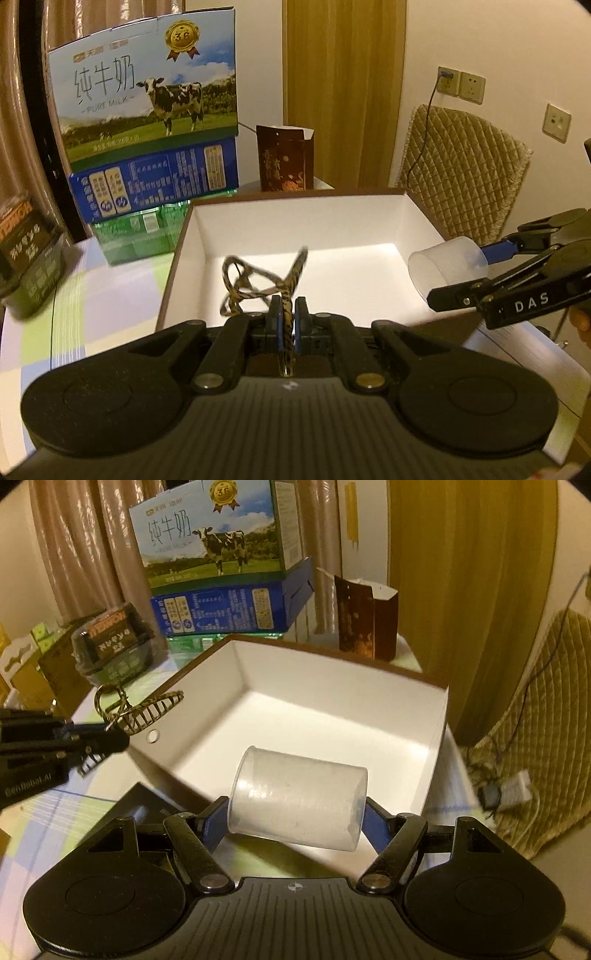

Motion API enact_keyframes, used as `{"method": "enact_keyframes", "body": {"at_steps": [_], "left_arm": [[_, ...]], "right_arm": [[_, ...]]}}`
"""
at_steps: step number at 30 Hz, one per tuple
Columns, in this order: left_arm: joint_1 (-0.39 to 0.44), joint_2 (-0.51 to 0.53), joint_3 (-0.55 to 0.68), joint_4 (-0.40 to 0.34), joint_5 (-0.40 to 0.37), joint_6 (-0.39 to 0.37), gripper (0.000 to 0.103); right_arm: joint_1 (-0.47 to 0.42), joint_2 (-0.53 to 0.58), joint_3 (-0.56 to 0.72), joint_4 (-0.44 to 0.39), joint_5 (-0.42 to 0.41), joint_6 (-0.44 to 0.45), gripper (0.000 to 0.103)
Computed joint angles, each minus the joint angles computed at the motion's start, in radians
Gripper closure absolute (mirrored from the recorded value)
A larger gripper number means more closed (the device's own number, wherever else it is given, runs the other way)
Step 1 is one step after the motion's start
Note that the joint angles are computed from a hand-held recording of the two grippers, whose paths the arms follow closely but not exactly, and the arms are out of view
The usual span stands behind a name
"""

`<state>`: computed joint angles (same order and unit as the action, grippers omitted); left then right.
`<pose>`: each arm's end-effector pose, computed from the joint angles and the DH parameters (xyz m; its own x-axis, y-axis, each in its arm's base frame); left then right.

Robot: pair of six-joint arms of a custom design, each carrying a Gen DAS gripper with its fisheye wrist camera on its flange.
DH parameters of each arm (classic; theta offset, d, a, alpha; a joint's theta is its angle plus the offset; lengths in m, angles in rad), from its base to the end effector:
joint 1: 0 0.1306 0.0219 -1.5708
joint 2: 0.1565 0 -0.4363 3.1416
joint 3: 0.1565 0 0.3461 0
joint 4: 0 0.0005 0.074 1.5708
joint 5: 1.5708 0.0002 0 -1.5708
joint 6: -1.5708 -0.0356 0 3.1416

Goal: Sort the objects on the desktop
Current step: 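Carry the claw clip and the clear cup over the brown box with both tools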

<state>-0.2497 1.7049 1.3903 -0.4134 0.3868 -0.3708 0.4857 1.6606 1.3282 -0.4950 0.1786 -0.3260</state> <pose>0.5351 -0.1508 0.3702 -0.4191 0.4532 -0.7867 0.7013 0.7120 0.0366 0.4711 0.2410 0.3604 -0.7298 -0.0289 -0.6830 -0.1260 0.9877 0.0928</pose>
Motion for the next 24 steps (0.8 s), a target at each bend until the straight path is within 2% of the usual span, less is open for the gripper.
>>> {"method": "enact_keyframes", "body": {"at_steps": [5, 10, 15, 24], "left_arm": [[-0.018, 0.098, 0.111, -0.039, -0.025, 0.019, 0.1], [-0.037, 0.201, 0.216, -0.12, -0.082, 0.04, 0.1], [-0.044, 0.252, 0.265, -0.145, -0.114, 0.053, 0.1], [-0.07, 0.346, 0.396, -0.269, -0.194, 0.045, 0.1]], "right_arm": [[-0.039, 0.07, 0.065, -0.039, -0.018, 0.047, 0.032], [-0.075, 0.126, 0.113, -0.083, -0.059, 0.037, 0.032], [-0.089, 0.165, 0.152, -0.119, -0.072, 0.089, 0.032], [-0.108, 0.232, 0.221, -0.185, -0.061, 0.162, 0.031]]}}
